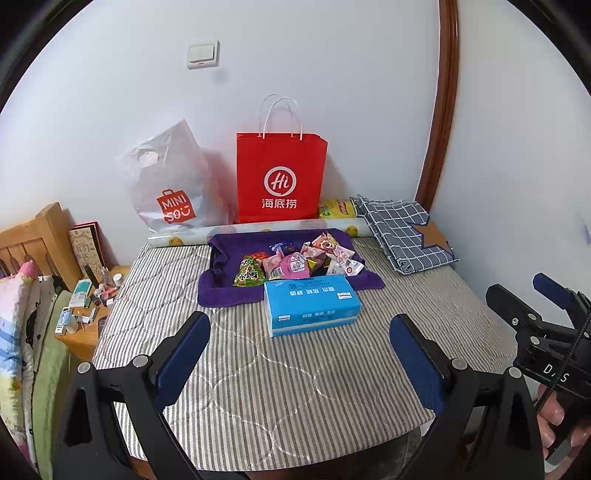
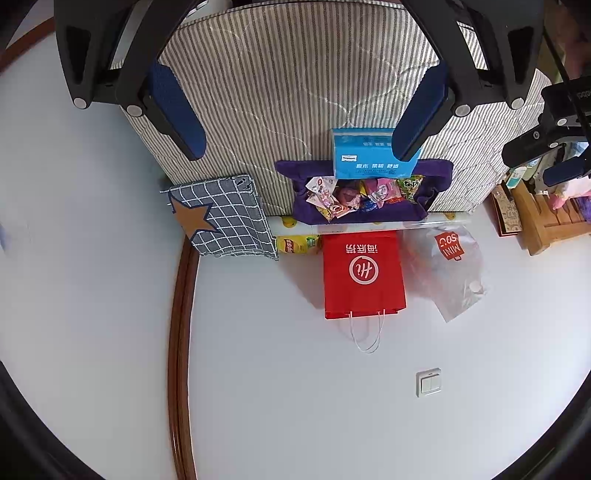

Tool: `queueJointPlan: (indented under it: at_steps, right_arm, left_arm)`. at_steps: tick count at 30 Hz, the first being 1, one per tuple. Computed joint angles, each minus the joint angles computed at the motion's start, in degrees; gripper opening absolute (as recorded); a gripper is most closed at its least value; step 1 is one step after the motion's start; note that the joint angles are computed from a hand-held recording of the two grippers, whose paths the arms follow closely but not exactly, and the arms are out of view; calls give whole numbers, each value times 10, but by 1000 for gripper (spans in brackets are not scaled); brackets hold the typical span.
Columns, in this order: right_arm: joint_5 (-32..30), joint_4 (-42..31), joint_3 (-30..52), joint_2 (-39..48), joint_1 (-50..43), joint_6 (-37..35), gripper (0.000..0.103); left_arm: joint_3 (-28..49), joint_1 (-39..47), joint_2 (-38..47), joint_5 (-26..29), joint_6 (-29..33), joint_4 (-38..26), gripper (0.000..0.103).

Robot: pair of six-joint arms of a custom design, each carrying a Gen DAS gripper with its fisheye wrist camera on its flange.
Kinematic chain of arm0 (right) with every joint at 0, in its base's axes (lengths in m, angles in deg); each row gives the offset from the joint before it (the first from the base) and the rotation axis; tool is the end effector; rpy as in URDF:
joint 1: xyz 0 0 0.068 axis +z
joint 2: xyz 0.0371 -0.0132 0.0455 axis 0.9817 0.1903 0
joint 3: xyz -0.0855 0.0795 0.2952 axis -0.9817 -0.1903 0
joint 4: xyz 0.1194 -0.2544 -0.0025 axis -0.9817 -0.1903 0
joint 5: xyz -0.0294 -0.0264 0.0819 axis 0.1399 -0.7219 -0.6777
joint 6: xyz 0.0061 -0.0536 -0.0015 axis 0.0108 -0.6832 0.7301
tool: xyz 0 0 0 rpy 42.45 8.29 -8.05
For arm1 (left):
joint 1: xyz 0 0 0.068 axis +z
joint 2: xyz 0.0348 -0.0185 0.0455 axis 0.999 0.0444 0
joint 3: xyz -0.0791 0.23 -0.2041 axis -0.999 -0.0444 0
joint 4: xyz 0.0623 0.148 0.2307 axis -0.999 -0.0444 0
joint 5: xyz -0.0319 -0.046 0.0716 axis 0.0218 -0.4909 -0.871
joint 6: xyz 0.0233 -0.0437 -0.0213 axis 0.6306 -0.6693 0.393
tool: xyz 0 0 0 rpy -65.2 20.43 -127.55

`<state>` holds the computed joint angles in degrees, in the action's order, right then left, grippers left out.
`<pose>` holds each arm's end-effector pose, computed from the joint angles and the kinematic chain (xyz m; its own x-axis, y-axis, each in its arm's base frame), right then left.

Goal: Organize snacks

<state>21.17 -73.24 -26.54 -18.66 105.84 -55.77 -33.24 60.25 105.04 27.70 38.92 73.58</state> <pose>0.1801 0.0723 0.2645 -0.4926 0.0014 -0.8703 0.0776 0.9961 -0.0423 0.2110 -0.1021 0.2531 -0.5643 0.0961 -0.8199 0.2406 0.9692 -0.0520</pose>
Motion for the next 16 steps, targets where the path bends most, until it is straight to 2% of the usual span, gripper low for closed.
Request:
queueJointPlan:
  at_steps: [16]
  right_arm:
    - [4, 3, -3, 2, 6, 4, 102]
  left_arm:
    - [-3, 3, -6, 0, -3, 0, 98]
